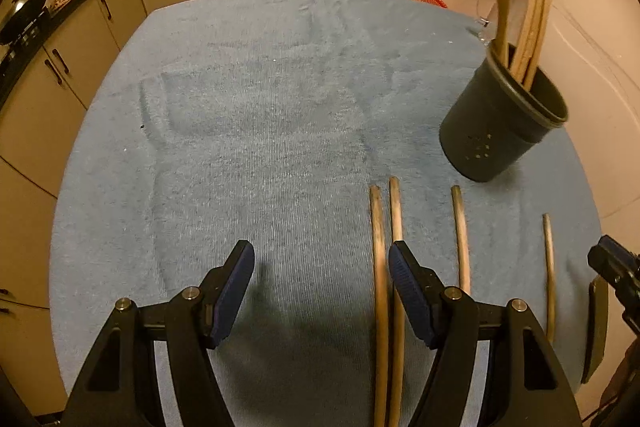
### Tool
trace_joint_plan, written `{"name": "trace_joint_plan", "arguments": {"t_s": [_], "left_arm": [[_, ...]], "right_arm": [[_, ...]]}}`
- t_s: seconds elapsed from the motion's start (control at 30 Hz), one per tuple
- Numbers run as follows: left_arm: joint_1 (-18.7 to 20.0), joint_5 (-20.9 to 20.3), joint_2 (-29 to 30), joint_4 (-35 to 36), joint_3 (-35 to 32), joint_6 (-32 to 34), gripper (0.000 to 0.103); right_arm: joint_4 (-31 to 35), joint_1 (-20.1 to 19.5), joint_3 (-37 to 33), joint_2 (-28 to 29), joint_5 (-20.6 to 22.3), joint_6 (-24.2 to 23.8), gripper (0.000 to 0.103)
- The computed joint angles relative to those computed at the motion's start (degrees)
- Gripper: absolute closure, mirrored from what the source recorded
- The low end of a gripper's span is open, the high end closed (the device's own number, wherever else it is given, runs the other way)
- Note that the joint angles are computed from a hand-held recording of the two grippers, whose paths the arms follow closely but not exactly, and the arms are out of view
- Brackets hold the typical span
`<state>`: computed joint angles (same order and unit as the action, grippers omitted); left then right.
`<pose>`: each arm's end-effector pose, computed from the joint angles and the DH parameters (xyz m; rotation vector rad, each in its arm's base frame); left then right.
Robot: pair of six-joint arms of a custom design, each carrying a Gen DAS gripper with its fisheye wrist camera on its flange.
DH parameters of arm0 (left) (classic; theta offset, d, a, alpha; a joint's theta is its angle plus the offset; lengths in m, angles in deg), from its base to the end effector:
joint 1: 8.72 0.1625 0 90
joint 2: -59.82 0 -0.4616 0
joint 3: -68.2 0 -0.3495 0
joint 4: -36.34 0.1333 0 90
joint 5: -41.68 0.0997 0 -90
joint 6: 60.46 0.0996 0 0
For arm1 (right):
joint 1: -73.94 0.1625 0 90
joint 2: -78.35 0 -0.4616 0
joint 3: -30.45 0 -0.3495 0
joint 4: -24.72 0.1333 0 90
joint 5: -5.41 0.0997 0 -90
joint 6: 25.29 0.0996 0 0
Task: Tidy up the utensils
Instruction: 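Move both grippers back over the remaining chopsticks on the towel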
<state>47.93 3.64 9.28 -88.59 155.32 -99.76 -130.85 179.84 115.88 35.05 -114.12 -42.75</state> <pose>-0.1925 -0.6777 0.2464 -0.1040 2.3143 -0.6418 0.2785 -0.6704 0.2048 0.6042 -2.5070 0.5249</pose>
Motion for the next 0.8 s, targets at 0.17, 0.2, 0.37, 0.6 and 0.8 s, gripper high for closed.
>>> {"name": "trace_joint_plan", "arguments": {"t_s": [0.17, 0.2, 0.37, 0.6, 0.8], "left_arm": [[0.68, 0.32, 1.38, -4.05, -0.72, 3.80, 0.033], [0.70, 0.51, 1.77, -3.90, -1.01, 4.18, 0.033], [1.71, 0.55, 3.47, -0.70, -3.04, 3.22, 0.050], [2.13, 0.61, 4.50, -0.53, -3.90, 4.51, 0.050], [1.39, 3.45, 5.35, -0.97, -3.40, 6.40, 0.077]], "right_arm": [[-1.75, -0.21, -0.41, 1.20, -0.69, -1.68, 0.050], [-1.41, -0.26, -0.81, 1.54, -0.91, -1.68, 0.050], [-0.04, -0.59, -2.31, 2.77, -1.55, -1.11, 0.056], [-0.13, -0.91, -2.54, 2.80, -2.05, -0.83, 0.057], [-0.44, -1.73, -2.33, 2.43, -0.96, 0.28, 0.063]]}}
